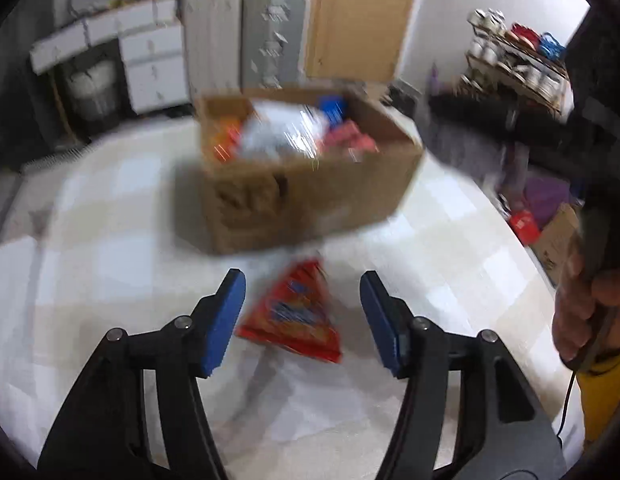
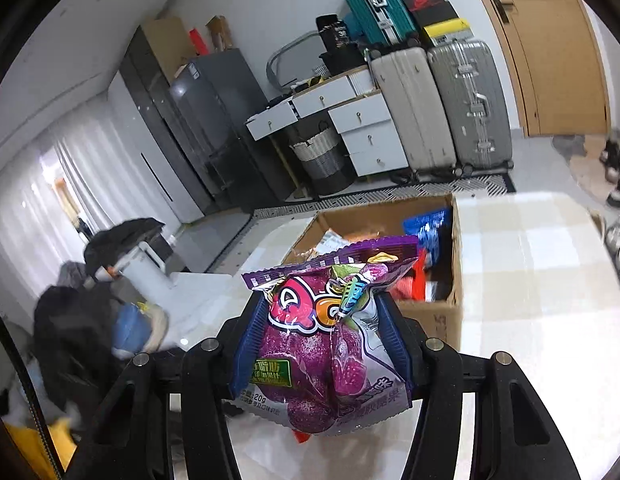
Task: Organize snacks
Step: 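Lift both held packs and carry them over the SF box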
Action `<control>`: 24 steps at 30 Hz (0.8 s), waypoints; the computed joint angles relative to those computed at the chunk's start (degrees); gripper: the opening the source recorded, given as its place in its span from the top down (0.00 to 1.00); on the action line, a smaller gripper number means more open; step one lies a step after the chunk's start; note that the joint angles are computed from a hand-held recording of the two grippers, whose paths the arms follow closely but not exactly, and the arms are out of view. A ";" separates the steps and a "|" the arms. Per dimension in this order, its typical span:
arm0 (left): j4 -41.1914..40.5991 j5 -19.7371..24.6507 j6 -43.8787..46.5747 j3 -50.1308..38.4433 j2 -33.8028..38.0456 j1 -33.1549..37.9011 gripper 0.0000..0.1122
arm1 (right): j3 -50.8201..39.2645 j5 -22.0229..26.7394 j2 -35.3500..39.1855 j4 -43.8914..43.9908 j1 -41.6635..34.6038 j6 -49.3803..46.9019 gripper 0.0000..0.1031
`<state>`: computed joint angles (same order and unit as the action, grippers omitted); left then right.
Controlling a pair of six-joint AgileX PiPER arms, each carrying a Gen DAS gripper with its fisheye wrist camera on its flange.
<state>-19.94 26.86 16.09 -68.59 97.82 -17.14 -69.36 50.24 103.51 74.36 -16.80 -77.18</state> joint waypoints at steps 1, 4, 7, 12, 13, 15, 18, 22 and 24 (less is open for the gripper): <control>0.92 -1.84 -0.81 0.91 0.97 -0.51 0.49 | 0.35 -0.28 -0.11 0.24 -0.03 -0.40 0.46; 7.60 -3.85 -7.99 -0.82 5.96 -2.10 0.49 | 1.95 0.59 -0.86 1.06 -0.75 -2.40 0.46; 7.31 -4.30 -8.47 -3.14 10.39 -2.10 0.49 | 3.07 0.76 -1.56 1.45 -1.26 -4.01 0.46; 4.05 -7.10 -4.93 -1.45 11.81 -2.40 0.61 | 3.86 1.32 -1.84 1.58 -1.97 -4.34 0.46; 1.68 -7.89 -2.79 -0.78 11.72 -2.11 0.62 | 4.11 1.34 -2.00 1.67 -1.98 -4.31 0.46; -0.13 -9.25 -0.91 0.18 11.65 -2.04 0.67 | 4.35 1.65 -2.22 1.30 -2.12 -4.16 0.46; 5.26 -9.20 -5.96 1.00 9.71 -3.32 0.70 | 4.40 1.34 -2.64 1.43 -1.68 -4.09 0.46; 5.38 -9.23 -6.52 2.81 7.34 -3.36 0.71 | 3.96 1.46 -2.99 1.41 -1.73 -3.41 0.46; 3.90 -9.28 -5.55 3.73 6.02 -2.95 0.71 | 4.53 1.34 -3.43 1.83 -1.79 -3.88 0.46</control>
<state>-16.04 17.58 10.54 -64.86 103.84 -20.09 -64.84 51.58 100.07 76.19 -18.60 -81.05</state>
